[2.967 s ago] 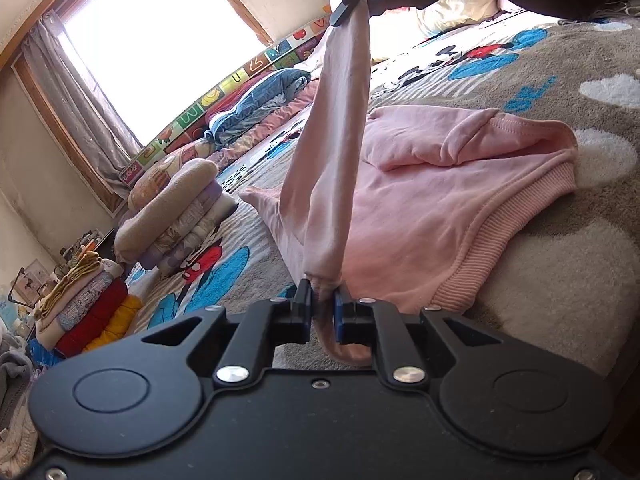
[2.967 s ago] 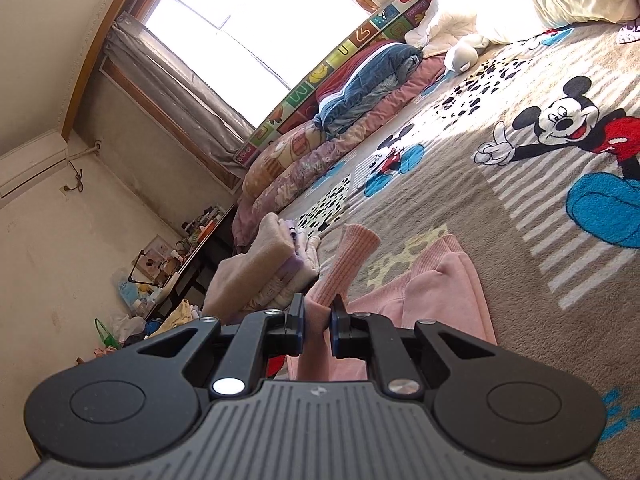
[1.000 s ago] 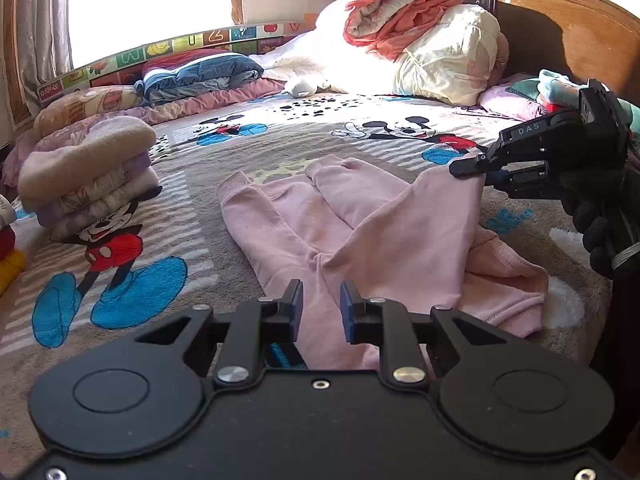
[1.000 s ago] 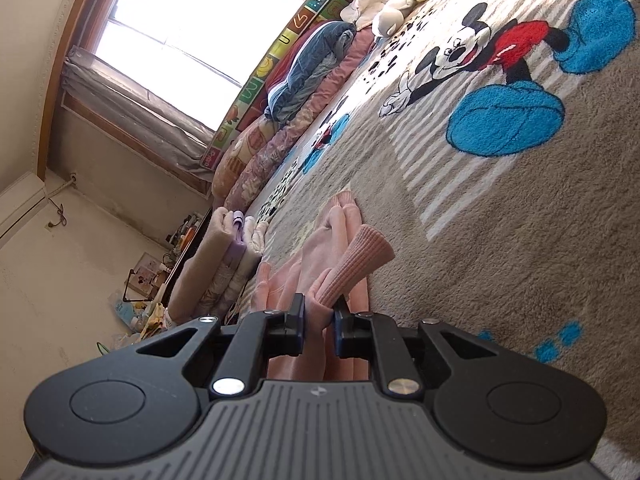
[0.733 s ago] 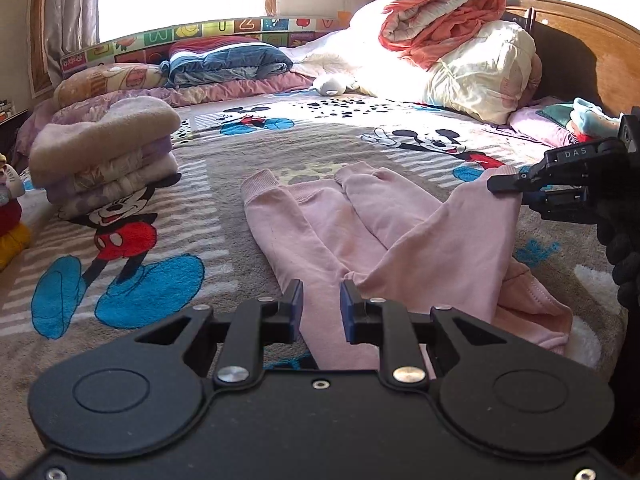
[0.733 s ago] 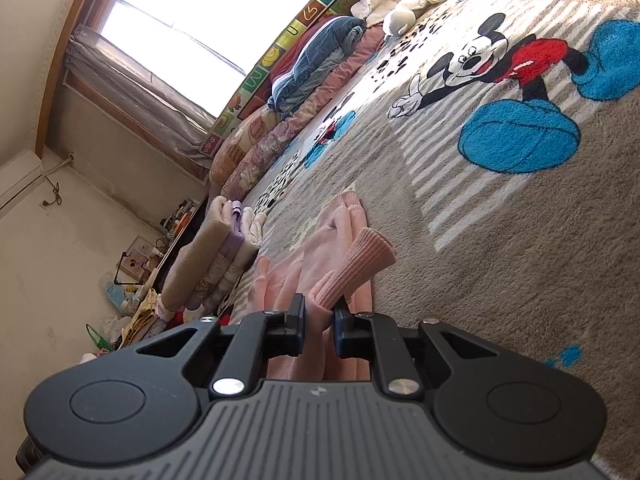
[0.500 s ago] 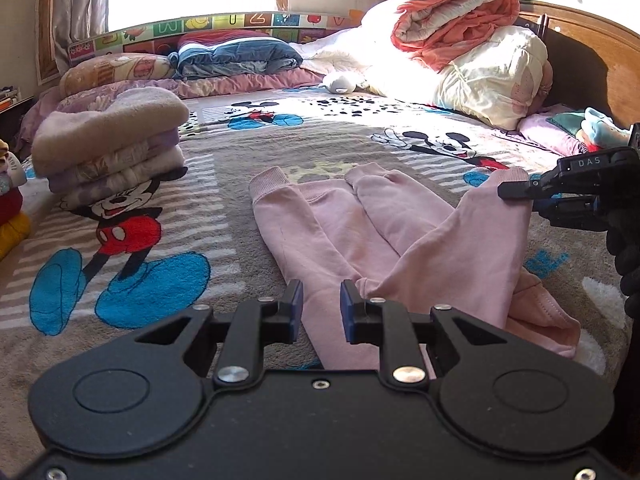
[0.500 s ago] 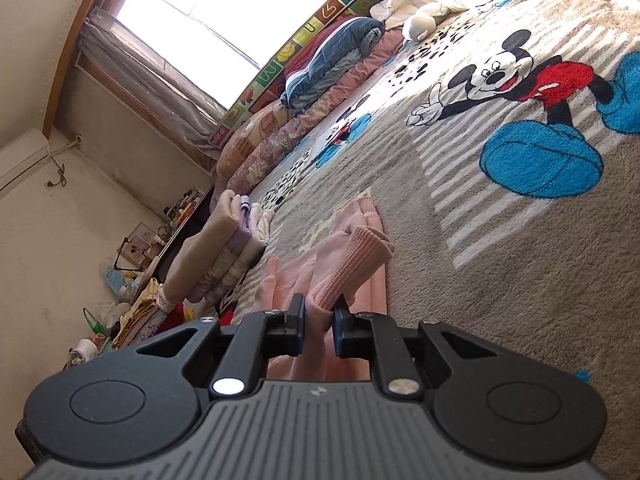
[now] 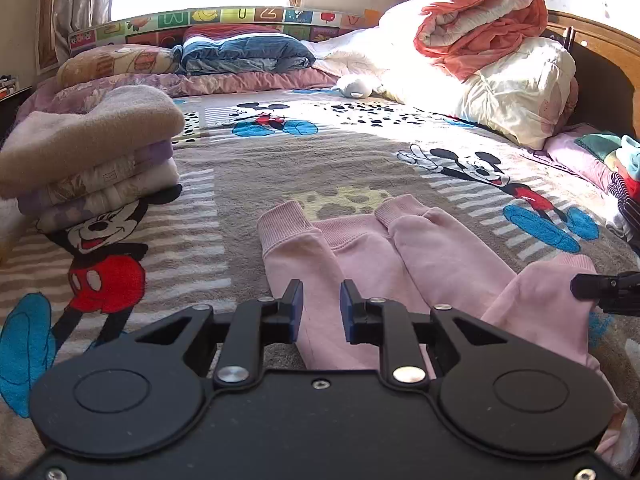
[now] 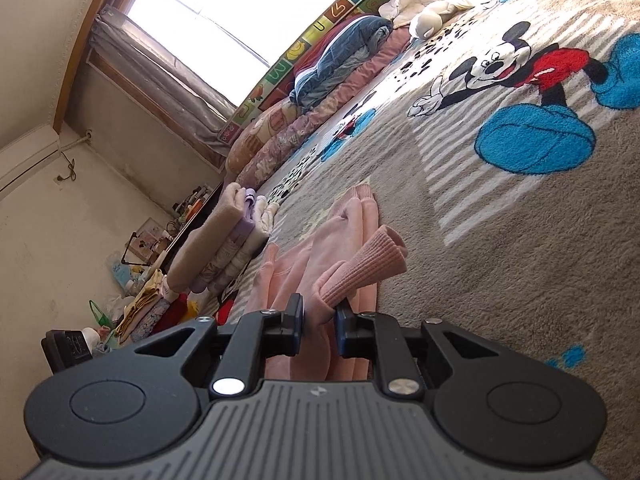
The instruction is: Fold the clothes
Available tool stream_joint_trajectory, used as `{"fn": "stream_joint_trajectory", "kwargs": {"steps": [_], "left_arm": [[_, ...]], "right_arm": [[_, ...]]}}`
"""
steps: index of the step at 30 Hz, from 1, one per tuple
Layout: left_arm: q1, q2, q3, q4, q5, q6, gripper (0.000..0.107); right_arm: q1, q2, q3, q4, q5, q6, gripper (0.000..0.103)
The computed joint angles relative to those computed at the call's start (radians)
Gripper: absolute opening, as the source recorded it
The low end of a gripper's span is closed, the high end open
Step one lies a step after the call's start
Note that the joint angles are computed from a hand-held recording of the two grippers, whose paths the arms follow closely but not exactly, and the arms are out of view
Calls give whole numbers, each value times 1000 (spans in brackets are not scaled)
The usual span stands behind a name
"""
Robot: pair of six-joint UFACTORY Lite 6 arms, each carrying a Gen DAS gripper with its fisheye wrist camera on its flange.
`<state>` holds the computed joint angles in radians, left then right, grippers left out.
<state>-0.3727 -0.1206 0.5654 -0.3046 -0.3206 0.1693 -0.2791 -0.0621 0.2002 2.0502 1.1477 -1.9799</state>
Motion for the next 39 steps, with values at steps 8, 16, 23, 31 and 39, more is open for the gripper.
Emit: {"fn": "stream_joint_trajectory", "kwargs": {"steps": [8,16,23,31,39], "left_arm": [[121,291,267,419,18,-287,19],[124,495,484,670,86,-446,19],[145,539,549,569,108,-389,19],[165,384,406,472,63,-343,19],[93,-114,-41,387,100,-258,15]], "right_arm": [[-26,144,16,22,113,-85,19],[-38,276,108,-6,135,-29,19],[-32,324,135,-15,132,-12,21],[-49,328,119,-14,153,-29,27],[-81,238,25,28,166,-68,46]]}}
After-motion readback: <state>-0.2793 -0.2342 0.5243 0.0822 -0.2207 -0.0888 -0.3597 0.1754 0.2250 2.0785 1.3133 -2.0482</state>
